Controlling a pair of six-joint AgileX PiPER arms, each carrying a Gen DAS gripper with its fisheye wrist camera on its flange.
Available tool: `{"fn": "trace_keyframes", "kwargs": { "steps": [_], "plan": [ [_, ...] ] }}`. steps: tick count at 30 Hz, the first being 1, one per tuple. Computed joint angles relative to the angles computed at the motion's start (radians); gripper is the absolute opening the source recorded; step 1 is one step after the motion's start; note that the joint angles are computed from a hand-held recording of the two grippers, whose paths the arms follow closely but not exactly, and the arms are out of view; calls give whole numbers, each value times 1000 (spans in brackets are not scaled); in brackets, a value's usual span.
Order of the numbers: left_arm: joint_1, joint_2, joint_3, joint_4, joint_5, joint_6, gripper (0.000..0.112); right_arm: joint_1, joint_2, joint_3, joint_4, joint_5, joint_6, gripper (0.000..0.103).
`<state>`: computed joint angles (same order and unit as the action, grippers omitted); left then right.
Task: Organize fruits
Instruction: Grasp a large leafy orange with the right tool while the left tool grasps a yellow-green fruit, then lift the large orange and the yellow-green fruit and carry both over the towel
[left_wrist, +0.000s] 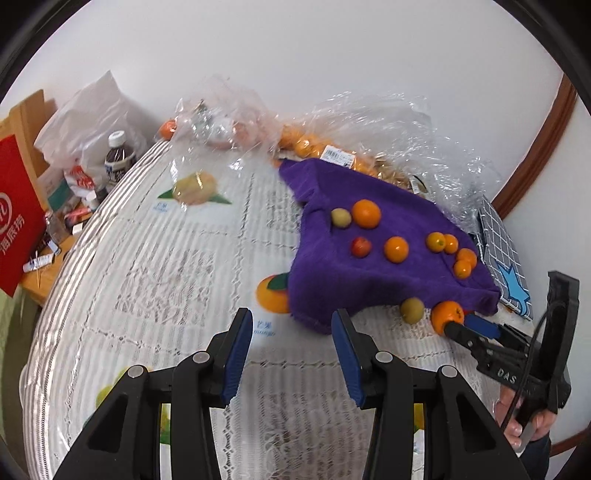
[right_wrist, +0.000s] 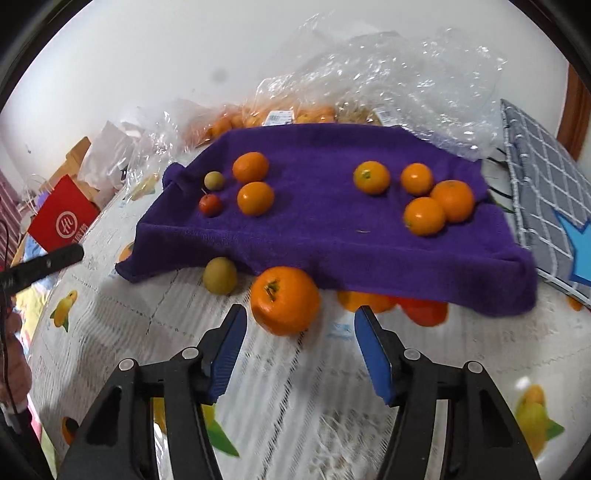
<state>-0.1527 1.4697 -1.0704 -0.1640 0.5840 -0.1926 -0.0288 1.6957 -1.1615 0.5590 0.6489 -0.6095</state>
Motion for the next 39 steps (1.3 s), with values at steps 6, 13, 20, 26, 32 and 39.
{"fn": "trace_keyframes", "kwargs": {
  "steps": [6, 13, 20, 26, 32, 39],
  "plan": [
    [-29, 23, -10, 33, -4, -40, 43, 29, 76, -56, -1, 14, 3, 54],
    [-117, 82, -53, 43, -8, -65, 43, -2, 23, -4, 24, 0, -81, 42],
    [-227, 191, -152, -1, 7, -66, 43, -147, -97, 95, 88, 23, -216, 42],
    [-323, 284, -254, 127, 6, -223, 43, -284, -145, 118, 120, 72, -293, 42],
    [-318, 339, -269, 145, -40, -307, 32, -361, -166, 140, 148, 93, -356, 42],
    [-289, 315, -180, 39, -171, -240, 26, -368, -129, 153, 178, 65, -388, 42]
  ]
}}
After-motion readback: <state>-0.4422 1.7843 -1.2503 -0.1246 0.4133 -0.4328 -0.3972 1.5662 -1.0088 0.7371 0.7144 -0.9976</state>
